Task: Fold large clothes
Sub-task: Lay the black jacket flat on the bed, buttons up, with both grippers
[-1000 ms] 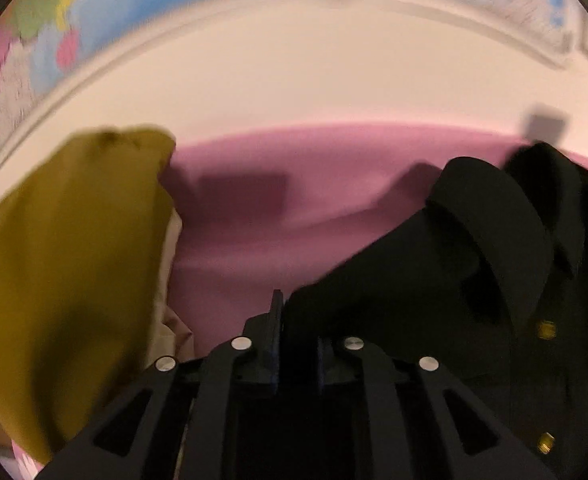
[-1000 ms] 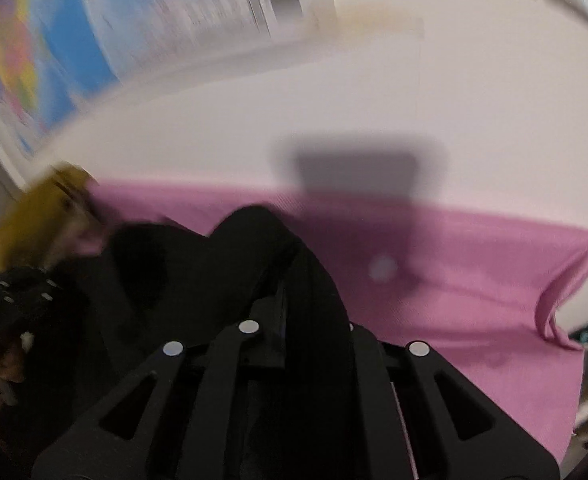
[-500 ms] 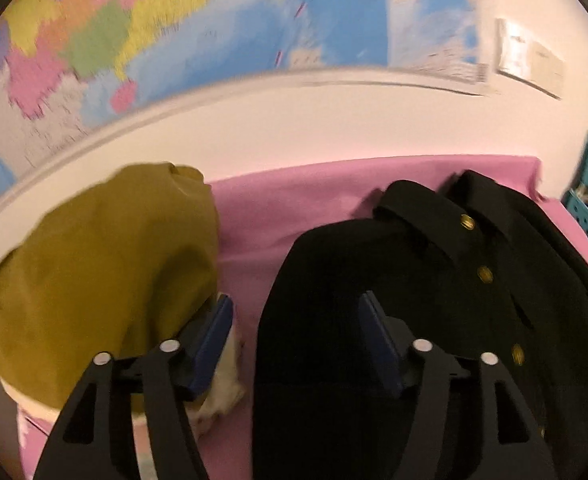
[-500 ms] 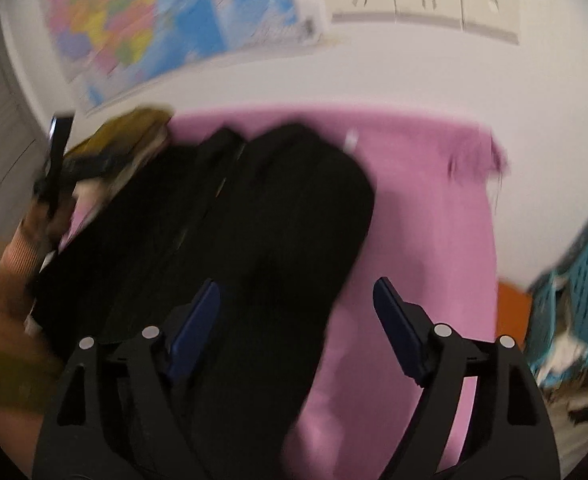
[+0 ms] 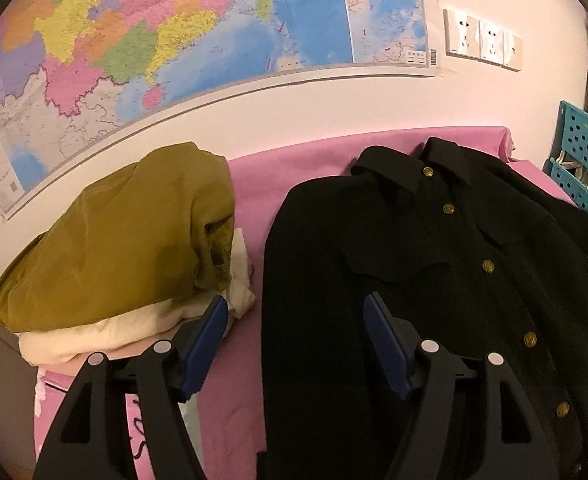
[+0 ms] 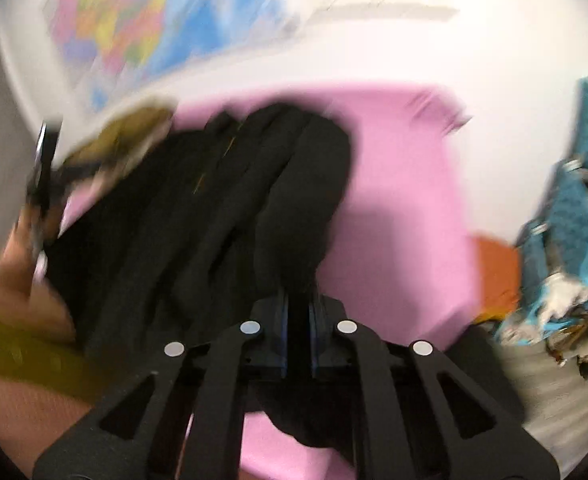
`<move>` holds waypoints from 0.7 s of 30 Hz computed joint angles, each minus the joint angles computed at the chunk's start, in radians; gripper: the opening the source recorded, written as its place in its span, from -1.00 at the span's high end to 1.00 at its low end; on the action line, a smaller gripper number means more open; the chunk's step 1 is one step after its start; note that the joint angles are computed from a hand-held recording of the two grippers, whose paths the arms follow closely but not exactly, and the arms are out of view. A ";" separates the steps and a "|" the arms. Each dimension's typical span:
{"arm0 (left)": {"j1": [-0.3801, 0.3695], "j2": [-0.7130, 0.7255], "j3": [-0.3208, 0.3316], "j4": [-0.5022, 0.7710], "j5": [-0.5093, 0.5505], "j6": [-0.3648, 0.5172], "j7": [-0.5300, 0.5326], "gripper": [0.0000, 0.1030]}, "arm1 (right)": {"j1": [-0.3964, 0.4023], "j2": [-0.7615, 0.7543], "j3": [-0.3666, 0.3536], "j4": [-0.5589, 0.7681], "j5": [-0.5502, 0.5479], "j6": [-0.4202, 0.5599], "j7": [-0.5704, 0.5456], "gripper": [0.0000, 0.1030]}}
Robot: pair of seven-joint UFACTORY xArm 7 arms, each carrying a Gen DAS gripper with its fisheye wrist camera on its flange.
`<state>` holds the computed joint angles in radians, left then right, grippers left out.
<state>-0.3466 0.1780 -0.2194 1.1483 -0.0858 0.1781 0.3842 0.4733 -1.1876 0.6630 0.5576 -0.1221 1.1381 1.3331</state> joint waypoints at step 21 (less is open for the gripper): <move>0.081 -0.193 0.077 -0.229 -0.672 0.328 0.667 -0.48 | 0.163 -0.447 0.076 -0.279 0.132 0.177 0.270 -0.38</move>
